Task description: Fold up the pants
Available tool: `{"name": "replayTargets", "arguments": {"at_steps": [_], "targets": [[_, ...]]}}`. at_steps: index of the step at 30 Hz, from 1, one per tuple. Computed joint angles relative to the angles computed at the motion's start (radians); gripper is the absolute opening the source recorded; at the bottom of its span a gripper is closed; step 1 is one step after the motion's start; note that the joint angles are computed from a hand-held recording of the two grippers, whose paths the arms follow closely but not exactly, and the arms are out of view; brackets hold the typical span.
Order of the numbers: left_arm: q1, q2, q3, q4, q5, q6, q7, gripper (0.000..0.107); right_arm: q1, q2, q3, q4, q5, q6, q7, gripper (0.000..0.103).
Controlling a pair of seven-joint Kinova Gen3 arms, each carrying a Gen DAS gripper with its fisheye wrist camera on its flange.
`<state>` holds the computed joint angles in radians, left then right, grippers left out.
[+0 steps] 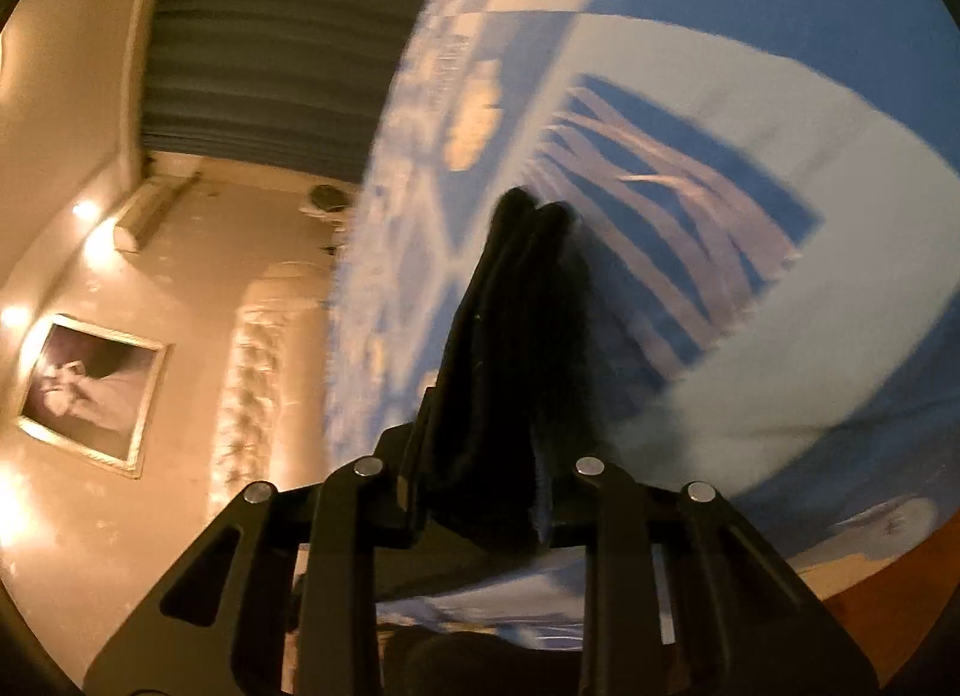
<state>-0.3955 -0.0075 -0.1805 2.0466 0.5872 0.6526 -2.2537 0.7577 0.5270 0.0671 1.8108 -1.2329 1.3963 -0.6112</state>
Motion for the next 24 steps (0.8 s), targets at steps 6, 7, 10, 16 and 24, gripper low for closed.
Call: {"name": "replayTargets", "arguments": {"at_steps": [6, 7, 10, 16, 24], "targets": [[-0.011, 0.009, -0.003, -0.008, 0.006, 0.028, -0.009, 0.097, -0.088, -0.105, -0.029, 0.011, -0.019, 0.019, 0.004, 0.025], [-0.013, 0.010, -0.003, -0.008, 0.011, 0.031, -0.015, 0.097, -0.116, -0.131, -0.032, 0.016, -0.021, 0.008, 0.004, 0.025], [-0.012, 0.008, 0.000, -0.008, 0.013, 0.031, -0.021, 0.097, -0.185, -0.181, -0.032, 0.028, -0.027, -0.017, 0.010, 0.025], [-0.013, 0.003, -0.003, -0.004, 0.029, 0.026, -0.045, 0.097, -0.361, -0.270, -0.050, 0.063, -0.021, -0.126, -0.003, 0.025], [-0.025, 0.010, -0.010, -0.006, 0.050, 0.030, -0.058, 0.097, -0.559, -0.294, -0.097, 0.136, -0.039, -0.293, -0.006, 0.022]]}}
